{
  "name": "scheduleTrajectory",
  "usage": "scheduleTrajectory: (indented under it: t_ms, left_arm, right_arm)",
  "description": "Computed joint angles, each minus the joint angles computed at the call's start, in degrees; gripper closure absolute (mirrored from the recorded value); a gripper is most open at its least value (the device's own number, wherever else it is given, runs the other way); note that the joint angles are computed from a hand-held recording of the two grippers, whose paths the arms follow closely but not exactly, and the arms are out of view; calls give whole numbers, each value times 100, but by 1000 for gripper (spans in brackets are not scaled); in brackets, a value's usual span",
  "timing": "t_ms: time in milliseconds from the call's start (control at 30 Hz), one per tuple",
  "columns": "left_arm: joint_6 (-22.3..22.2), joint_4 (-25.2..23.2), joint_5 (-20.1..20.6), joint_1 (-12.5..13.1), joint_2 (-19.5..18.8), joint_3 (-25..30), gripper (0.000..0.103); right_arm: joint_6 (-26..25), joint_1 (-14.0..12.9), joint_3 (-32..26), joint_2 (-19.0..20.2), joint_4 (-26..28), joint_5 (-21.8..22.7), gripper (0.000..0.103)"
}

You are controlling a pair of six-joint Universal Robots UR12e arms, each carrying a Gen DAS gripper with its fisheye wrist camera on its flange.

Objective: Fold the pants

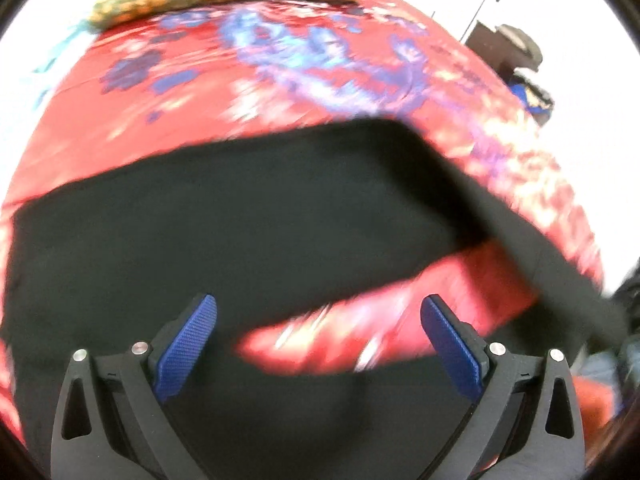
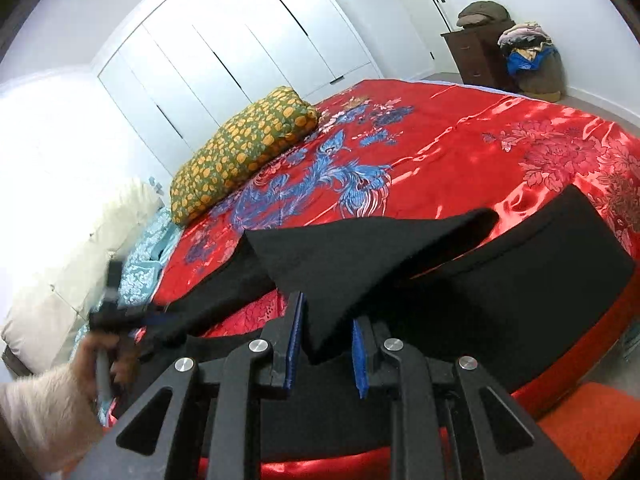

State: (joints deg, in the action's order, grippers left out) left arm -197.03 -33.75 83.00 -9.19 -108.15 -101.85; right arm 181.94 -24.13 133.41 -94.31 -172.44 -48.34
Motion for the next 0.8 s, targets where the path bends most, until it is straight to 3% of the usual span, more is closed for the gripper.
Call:
scheduleTrajectory:
  t_ms: [200,400,467,533,600,633,733,800]
  left_arm:
    - [-1035,-361,-698,109,-887,1155,1]
    - [-2120,-219,-1144,253,-1222,1258,3]
    - [-2431,-98,-1193,301,-1289,1229,16]
    - [-2602,-78,-1273,352,-1313,1179,53]
    - [-2759,-2,-1247,393,-1267,1068,74]
    - [-2991,309,-1360,462,-1199,882,82]
    - [-3398,1083,-1545,622,-988,441,89]
    - [-3403,1404,-1636,713,-861,226,95]
  right_arm:
    - [-28,-155,34,-19,11,296,81]
    - [-96,-364,92,-136,103,534,81]
    - [-149,-463,114,-230,198,647,81]
    - [-214,-569,140,-312,280,799,81]
    - [-246,-713,170,-396,344,1014,81]
    - [-259,-776,172,-432,441,1108,81]
    - [-5,-911,175,-452,548,1160,81]
    - [240,-976,166,-395,556,1171,81]
